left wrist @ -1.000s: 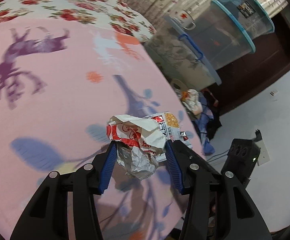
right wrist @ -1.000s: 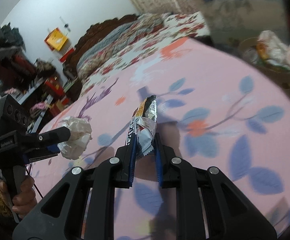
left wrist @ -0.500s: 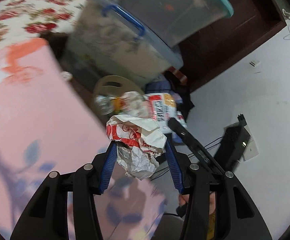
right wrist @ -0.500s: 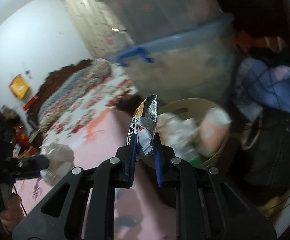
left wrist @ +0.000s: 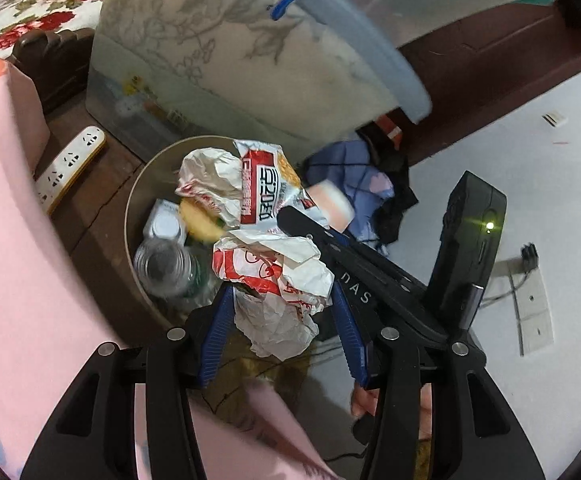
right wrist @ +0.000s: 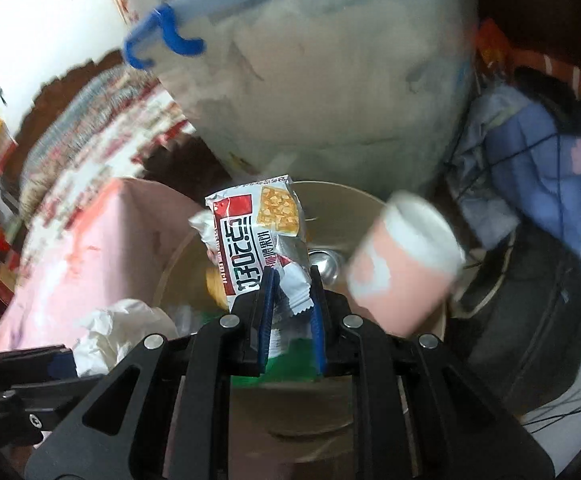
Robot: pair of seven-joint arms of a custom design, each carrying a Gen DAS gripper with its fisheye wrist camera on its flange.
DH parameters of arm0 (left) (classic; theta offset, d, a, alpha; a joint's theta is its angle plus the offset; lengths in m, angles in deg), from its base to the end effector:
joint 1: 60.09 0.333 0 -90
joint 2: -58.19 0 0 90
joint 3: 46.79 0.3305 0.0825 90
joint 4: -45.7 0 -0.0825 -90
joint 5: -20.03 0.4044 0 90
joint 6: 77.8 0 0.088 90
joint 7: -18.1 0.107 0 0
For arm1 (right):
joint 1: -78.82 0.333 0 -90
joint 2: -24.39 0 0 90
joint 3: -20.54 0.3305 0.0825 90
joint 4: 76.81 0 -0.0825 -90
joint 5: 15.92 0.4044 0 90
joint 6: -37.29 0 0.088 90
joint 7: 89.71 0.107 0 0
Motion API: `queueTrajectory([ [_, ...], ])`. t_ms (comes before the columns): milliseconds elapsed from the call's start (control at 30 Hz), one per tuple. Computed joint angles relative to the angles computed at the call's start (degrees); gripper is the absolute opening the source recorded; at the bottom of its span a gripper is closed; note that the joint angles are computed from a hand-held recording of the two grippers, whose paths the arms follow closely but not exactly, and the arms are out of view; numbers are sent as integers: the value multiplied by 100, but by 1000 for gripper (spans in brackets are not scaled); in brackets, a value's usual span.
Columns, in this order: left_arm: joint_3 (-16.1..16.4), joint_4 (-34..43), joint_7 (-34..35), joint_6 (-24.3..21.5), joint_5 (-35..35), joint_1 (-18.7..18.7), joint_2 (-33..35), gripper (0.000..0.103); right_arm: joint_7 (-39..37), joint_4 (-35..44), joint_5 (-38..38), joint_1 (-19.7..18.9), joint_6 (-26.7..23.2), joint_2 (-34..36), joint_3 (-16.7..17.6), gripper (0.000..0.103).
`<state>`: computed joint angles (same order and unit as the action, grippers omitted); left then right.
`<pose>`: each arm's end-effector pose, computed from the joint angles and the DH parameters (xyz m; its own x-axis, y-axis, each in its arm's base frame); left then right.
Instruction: Collect trash
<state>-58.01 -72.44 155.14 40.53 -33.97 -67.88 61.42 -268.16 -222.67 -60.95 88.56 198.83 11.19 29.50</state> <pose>0.5374 -0.2287 0.4263 -0.5693 -0.5174 0.6388 -0.8154 0.4547 -0.3584 0.4408 0.1866 0.3958 -0.4550 -0.8495 -0.2671 -0.6619 0.5233 -0.5367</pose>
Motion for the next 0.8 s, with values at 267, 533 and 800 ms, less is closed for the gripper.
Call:
queueTrajectory([
  [267, -96, 30, -305, 269, 137, -63, 342, 53, -644, -272, -111, -59, 203, -206, 73, 22],
  [533, -133, -112, -274, 443, -79, -40, 224, 80, 700, -628, -1291, -344, 48, -827, 732, 63],
  [800, 67, -411, 108, 132, -558, 72, -378, 80, 2255, -1035, -1693, -199, -230, -1839, 1059, 63],
])
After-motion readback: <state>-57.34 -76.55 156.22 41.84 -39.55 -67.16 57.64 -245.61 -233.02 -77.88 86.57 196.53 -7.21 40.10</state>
